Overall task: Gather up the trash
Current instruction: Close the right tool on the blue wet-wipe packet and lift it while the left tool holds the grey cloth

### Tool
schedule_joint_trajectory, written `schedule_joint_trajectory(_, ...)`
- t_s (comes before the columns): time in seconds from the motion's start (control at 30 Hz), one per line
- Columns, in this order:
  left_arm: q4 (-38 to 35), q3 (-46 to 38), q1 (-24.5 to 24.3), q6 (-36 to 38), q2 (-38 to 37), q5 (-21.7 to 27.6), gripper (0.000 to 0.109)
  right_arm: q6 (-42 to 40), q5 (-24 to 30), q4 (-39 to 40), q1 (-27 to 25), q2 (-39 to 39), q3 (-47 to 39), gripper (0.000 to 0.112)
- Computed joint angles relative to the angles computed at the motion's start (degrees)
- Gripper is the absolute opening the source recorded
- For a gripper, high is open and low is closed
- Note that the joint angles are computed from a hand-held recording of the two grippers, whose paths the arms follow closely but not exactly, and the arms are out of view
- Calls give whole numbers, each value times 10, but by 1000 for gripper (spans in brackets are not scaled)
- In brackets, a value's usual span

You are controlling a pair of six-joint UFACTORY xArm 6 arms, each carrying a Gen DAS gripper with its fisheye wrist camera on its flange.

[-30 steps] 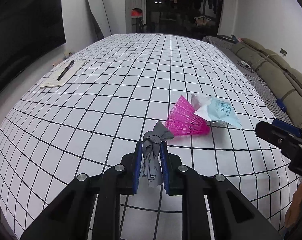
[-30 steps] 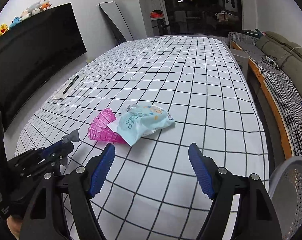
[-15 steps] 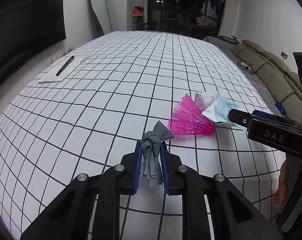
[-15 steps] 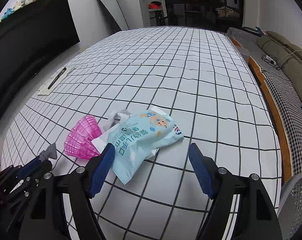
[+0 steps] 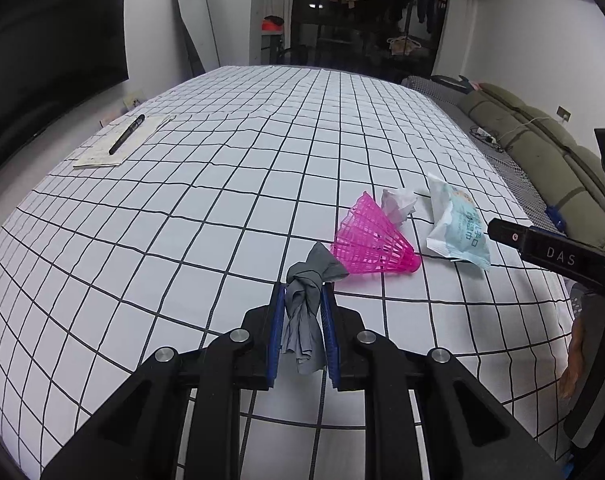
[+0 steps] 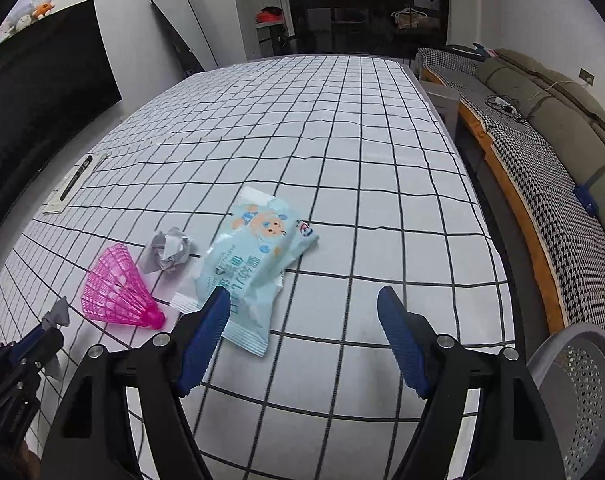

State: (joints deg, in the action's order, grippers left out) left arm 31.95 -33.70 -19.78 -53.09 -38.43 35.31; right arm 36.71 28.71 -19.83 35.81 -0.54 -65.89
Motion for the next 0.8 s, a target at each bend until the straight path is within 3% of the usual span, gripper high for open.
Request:
schedule_joint_trajectory(0.13, -3, 2, 0, 0, -2, -2, 19, -25, 5, 54, 14, 38, -48, 73)
schedule_joint_trajectory(0.37, -11, 6, 2, 6, -9, -7, 19, 4, 52, 62, 20, 117, -145, 73)
schedule_joint_trajectory(0.6, -22, 10, 7, 13, -14, -14, 19, 12, 99, 57, 22, 156, -188, 73)
schedule_joint_trajectory(0.67, -25, 12, 7, 16, -15, -15, 19, 4, 96, 66, 21, 157, -184, 60)
schedule_joint_trajectory(0.8, -31, 12, 7, 21, -14, -17, 19, -10, 83, 71, 25, 145, -166, 57)
